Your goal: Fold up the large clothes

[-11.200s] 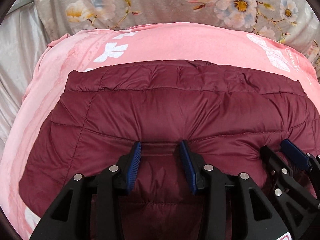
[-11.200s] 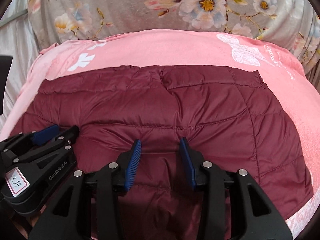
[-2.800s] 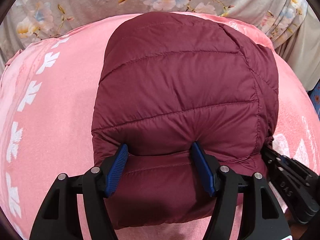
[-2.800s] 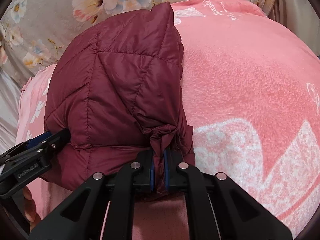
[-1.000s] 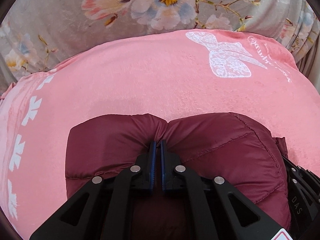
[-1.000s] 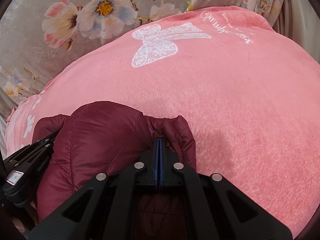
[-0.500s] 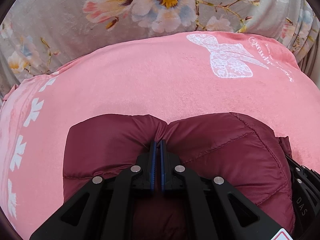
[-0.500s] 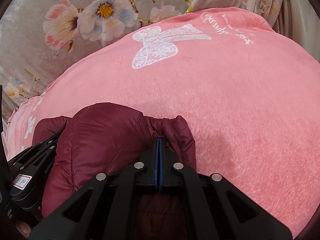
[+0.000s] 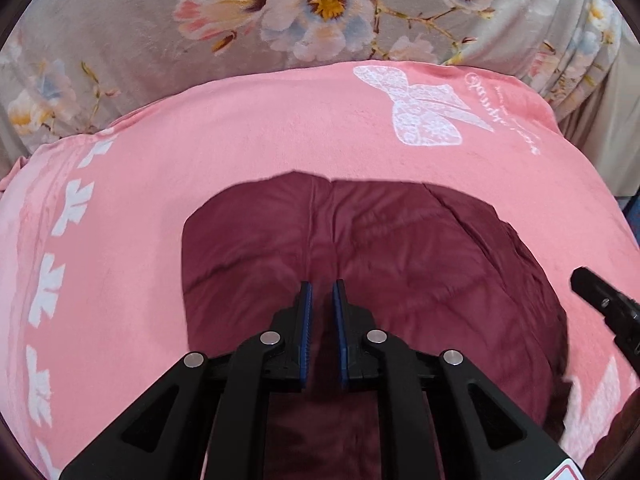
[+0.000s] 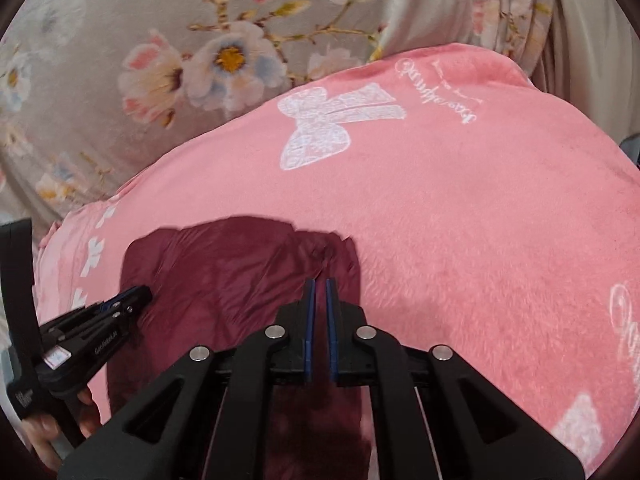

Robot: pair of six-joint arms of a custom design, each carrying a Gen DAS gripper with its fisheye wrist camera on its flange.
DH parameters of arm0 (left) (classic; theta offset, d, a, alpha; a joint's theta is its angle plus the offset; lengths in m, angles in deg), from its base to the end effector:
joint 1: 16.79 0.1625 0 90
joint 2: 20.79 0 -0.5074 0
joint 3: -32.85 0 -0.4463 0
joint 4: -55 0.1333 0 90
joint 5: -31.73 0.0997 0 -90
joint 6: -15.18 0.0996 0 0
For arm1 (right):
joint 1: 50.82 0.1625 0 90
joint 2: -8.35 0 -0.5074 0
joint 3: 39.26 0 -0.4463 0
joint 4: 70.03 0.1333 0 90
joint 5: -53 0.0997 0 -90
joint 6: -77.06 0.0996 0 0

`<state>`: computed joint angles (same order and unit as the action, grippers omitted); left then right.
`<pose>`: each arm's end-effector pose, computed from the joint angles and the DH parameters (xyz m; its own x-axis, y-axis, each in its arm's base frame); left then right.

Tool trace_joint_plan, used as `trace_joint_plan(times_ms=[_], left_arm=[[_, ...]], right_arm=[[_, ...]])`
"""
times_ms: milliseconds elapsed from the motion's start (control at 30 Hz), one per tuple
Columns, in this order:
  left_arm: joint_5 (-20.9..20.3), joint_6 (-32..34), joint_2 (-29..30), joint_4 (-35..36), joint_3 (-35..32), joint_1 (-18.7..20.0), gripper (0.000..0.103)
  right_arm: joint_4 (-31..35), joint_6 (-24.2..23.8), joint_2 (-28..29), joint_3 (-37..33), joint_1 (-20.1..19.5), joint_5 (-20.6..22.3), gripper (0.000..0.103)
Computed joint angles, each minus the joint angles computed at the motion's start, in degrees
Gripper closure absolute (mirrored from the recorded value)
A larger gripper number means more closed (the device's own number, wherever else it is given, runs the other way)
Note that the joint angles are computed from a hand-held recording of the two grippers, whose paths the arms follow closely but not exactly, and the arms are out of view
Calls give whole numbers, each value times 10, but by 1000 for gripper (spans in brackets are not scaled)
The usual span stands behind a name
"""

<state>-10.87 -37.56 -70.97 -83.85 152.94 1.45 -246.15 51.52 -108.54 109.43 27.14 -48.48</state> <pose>-0.4549 -0.3675 0.0343 -0.6816 0.2069 -0.7019 0.5679 0.7544 -0.3292 0.0511 -0.3046 0.4039 -0.8868 0.0812 0.4550 -0.2889 0.6710 -0.6829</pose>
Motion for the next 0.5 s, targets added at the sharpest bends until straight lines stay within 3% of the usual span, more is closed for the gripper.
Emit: trace_joint_plan(times_ms=[67,167,367,500], left_arm=[[-18,-13,-6,6,6,-8,92],[-32,-30,-6,5,18,-18,92],[-25,-44,12,6,25,-23,92],[-12,-50,25,6,24,-24,92]], right_arm=[[5,-5,3,16,1,-8,98],[-42,-20,27,44,-11,-22,99],[-24,-21,6,56,-75,49,100],[-68,-30,23,70,-77,48,100]])
